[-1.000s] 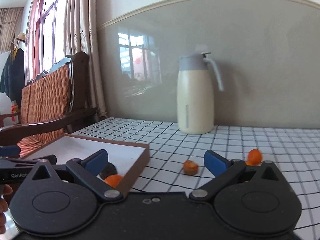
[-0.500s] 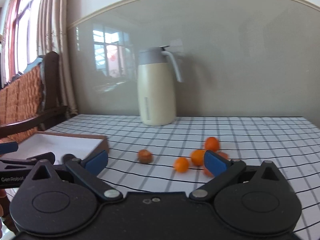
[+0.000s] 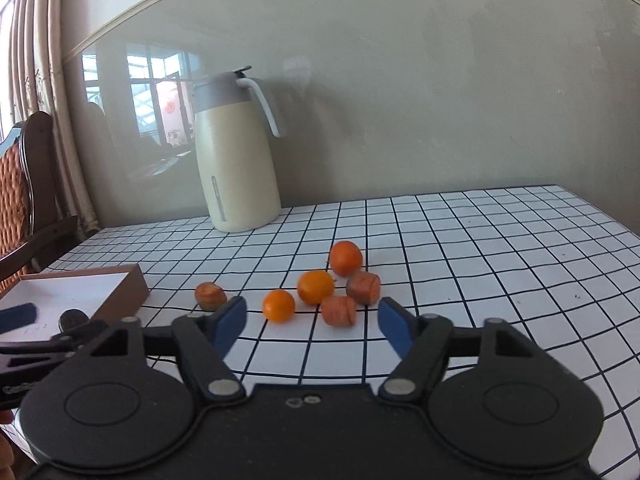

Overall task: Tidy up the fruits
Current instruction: 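Move both open grippers away from the tray toward the remaining fruit, then grasp the peeled orange with the left gripper while the right gripper grasps an orange cylindrical piece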

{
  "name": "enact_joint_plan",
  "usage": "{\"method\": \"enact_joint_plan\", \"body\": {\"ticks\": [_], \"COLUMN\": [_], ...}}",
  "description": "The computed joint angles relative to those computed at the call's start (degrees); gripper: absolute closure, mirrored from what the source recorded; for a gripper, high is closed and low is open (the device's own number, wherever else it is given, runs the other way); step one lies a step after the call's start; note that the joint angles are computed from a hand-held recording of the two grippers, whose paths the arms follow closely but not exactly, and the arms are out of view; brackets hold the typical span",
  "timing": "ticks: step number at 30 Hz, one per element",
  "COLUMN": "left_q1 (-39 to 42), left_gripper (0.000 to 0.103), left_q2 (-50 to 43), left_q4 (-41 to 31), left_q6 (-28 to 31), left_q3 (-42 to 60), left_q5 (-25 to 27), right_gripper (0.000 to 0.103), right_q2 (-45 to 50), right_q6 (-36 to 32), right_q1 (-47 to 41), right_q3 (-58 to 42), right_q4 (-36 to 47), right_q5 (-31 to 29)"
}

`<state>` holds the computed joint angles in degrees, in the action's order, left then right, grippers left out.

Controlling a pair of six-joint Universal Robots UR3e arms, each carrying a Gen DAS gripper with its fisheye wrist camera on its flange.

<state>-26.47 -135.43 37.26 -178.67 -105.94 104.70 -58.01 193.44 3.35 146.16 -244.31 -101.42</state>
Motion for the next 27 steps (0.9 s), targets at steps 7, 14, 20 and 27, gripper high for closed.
{"method": "enact_joint_plan", "body": {"ticks": [7, 14, 20, 27], "left_q1": [-1.1, -0.75, -0.1, -0.16], "left_gripper": [0.023, 0.045, 0.045, 0.045], "left_q2": [-2.63, -5.03, -7.83, -12.57], "left_q4": [-5.86, -14.16, -20.01, -26.38], "left_q6": [-0.44, -0.69, -2.19, -2.46], "left_q3": [6.16, 13.21, 20.18, 30.26], "left_q5": [-1.63, -3.81, -4.81, -5.69], "right_gripper": [0.06, 0.067, 0.067, 0.067], "right_q2": [-0.24, -0.44, -0.46, 1.13], "right_q6": [-0.12, -0.08, 0.23, -0.33], "right_q1": [-0.58, -0.96, -2.76, -3.98], "right_q3": [-1.54, -5.12, -8.74, -12.81], "right_q4": [4.54, 10.42, 16.1, 20.08], "right_q5": [-0.34, -0.24, 1.0, 2.46]}}
